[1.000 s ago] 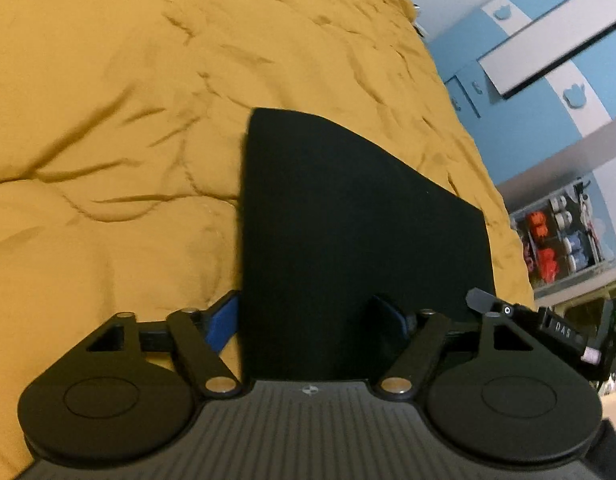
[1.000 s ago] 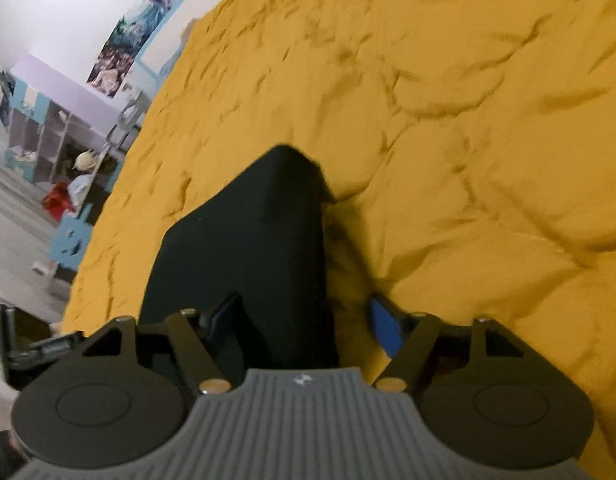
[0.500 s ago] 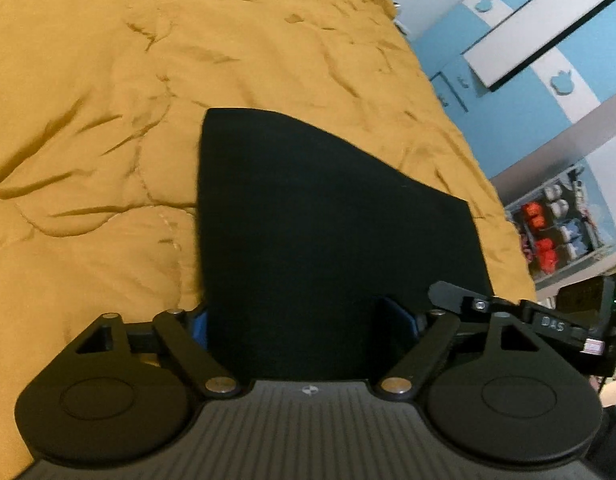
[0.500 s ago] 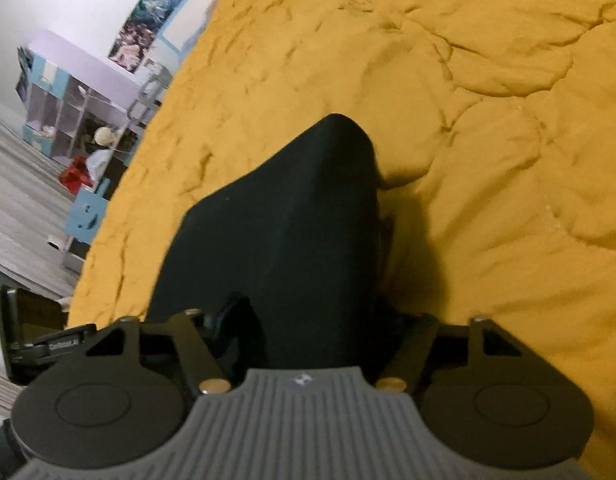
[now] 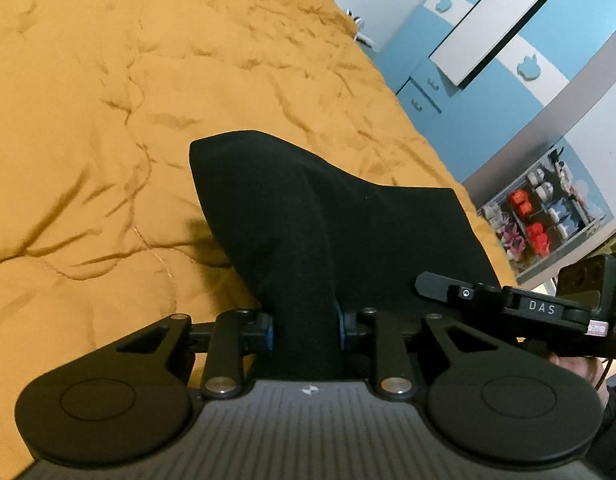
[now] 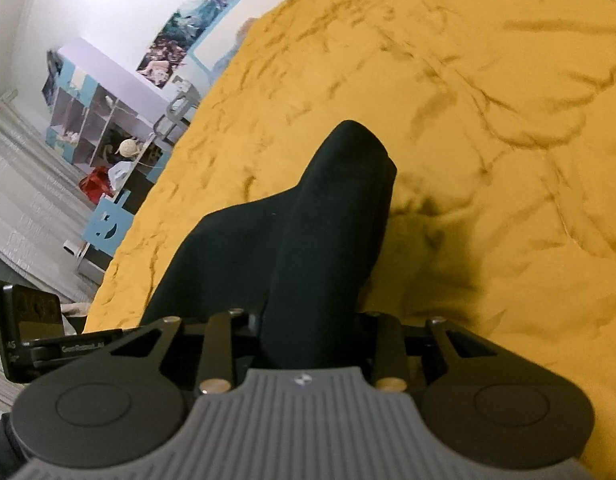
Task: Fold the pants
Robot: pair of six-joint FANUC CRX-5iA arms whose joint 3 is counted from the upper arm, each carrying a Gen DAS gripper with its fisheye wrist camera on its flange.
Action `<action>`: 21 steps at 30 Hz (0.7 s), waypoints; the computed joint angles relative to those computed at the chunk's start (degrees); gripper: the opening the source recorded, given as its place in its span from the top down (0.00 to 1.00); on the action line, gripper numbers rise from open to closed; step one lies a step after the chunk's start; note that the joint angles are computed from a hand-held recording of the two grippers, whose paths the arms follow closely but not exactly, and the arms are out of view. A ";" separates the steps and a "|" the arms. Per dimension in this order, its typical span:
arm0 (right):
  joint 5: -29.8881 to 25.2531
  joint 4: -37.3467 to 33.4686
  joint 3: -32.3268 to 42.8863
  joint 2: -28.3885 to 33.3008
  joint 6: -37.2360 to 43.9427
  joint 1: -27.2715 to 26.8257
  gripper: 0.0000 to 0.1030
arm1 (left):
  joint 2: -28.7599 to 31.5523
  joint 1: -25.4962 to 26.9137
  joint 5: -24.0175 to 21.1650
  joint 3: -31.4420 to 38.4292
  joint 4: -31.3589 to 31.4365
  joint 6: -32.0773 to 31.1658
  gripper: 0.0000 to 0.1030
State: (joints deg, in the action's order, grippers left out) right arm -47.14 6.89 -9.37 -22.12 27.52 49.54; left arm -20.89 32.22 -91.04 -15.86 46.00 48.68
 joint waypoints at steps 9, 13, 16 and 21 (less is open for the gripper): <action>-3.85 3.01 6.14 1.83 -0.34 5.85 0.73 | -1.21 10.50 -7.39 2.15 3.13 -3.68 0.72; -5.19 3.17 10.33 5.17 -0.22 8.92 0.73 | -0.68 17.37 -11.78 3.55 3.49 -7.07 0.72; -5.17 2.73 13.88 8.41 0.50 10.50 0.73 | 0.79 22.07 -13.94 5.18 3.97 -8.85 0.72; -5.09 0.66 22.75 16.35 3.66 11.99 0.73 | 4.19 27.96 -15.21 9.51 4.19 -11.18 0.72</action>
